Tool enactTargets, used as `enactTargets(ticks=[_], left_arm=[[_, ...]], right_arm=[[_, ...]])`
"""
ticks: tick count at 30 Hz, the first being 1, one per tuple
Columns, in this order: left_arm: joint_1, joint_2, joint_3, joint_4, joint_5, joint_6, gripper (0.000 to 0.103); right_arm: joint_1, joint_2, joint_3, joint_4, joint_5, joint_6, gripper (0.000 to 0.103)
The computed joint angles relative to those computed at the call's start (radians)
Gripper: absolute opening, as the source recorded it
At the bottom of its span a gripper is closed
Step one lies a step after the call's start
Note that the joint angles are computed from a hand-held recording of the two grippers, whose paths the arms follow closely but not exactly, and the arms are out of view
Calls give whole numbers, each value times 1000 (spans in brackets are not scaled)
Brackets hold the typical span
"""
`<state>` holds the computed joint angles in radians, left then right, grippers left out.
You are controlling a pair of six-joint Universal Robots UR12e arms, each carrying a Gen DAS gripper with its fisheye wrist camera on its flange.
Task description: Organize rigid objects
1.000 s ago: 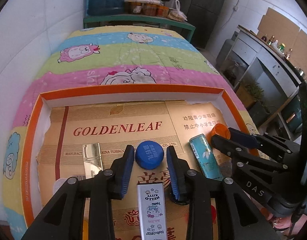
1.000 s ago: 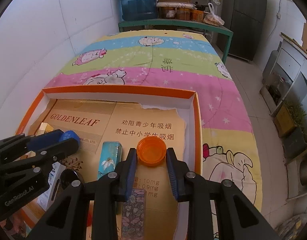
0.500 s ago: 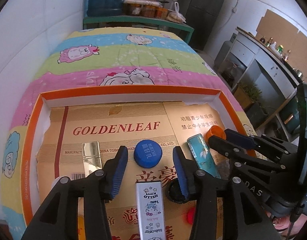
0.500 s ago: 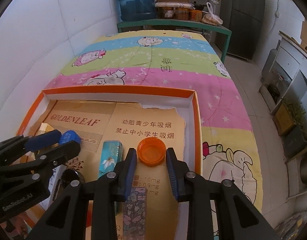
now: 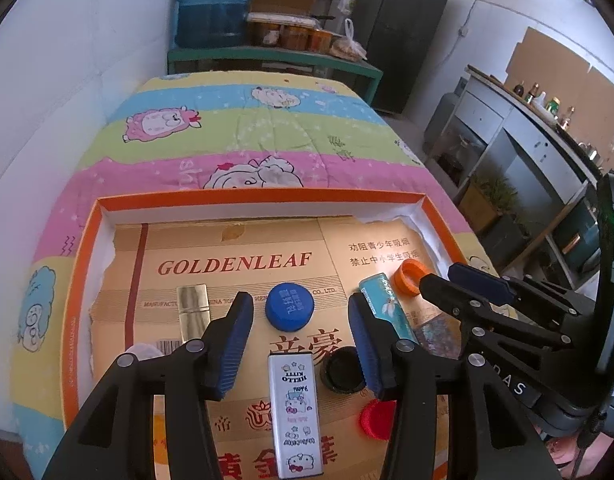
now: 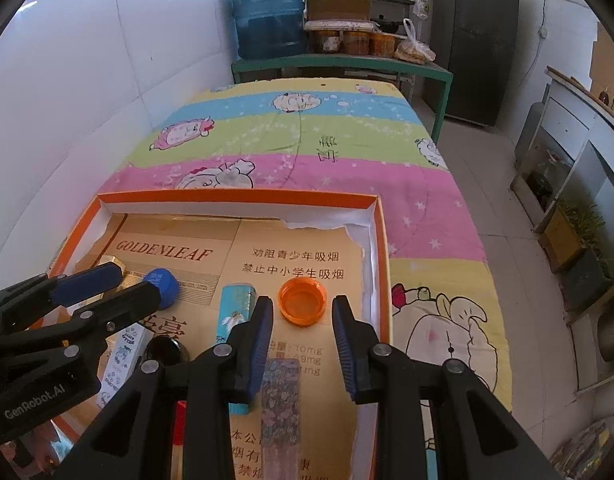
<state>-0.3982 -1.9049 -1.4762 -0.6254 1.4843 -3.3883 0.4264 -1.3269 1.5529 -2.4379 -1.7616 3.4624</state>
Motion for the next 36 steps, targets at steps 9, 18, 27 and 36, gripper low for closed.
enactTargets(ticks=[9, 18, 27, 36], left_arm=[[0, 34, -32, 25, 10, -10, 51], [0, 78, -75, 55, 31, -22, 51], [-4, 125, -120, 84, 51, -31, 51], [-11, 164, -151, 98, 70, -35, 51]], right_arm=[[21, -22, 17, -24, -30, 11, 30], [46, -47, 30, -39, -52, 22, 30], [72, -68, 38, -53, -77, 20, 30], [92, -87, 47, -60, -97, 20, 30]])
